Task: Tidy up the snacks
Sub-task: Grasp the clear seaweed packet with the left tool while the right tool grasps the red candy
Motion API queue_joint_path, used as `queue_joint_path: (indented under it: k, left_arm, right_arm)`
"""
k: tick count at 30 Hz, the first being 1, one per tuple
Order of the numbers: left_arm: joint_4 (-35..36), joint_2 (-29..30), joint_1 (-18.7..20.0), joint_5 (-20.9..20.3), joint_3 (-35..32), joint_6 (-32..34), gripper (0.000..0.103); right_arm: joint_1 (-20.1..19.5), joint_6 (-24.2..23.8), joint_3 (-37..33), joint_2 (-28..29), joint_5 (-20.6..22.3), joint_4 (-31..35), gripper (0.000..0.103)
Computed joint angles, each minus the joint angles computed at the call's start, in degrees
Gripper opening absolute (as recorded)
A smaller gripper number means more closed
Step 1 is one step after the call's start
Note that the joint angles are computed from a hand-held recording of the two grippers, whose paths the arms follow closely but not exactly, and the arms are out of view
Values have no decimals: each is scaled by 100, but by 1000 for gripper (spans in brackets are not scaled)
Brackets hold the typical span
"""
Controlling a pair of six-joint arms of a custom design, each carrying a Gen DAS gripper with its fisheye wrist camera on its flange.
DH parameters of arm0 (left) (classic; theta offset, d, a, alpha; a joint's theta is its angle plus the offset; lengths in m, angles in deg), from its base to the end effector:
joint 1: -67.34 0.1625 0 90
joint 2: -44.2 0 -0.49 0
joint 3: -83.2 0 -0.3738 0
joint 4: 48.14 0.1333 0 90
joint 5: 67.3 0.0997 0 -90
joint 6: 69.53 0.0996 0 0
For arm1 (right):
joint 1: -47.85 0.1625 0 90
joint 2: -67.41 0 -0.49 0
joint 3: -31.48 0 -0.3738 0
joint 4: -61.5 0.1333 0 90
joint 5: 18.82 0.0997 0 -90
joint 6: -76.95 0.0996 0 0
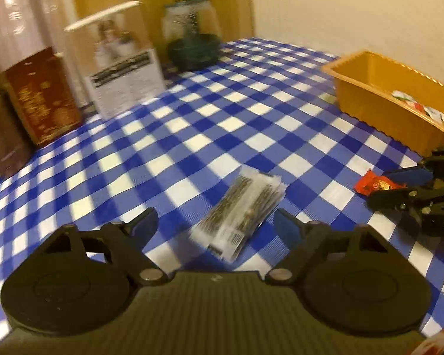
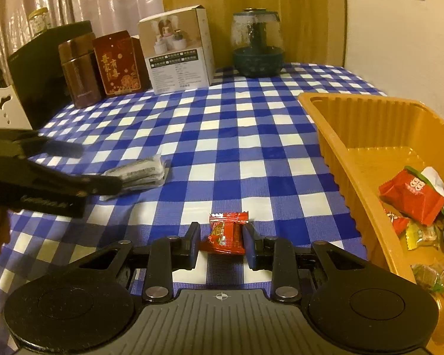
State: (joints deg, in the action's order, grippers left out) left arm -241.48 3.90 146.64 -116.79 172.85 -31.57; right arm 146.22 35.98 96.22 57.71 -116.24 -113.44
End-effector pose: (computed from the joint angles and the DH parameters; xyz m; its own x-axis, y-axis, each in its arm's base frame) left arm 0.0577 -0.7610 0.2320 -0.5988 0.0596 -0.7987 0.6056 0.6862 -0.4029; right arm 0.2404 -0.8064 -0.0972 -0.6651 -0.6232 0.4114 -0.7447 0.5947 -0.3030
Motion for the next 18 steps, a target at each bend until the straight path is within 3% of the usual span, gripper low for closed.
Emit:
queue_joint_path:
  k: [8, 11, 18]
  left_arm:
    - [1237, 102, 104, -199, -552, 12, 69]
    - [1646, 53, 151, -367, -642, -319, 55]
    - [1785, -130, 8, -114, -300, -1553, 42]
  right_arm:
    - [-23, 87, 5, -16, 23, 7, 31]
    - [-22, 86, 30, -33, 58, 2, 31]
    - [-24, 151, 112, -88, 71, 24, 31]
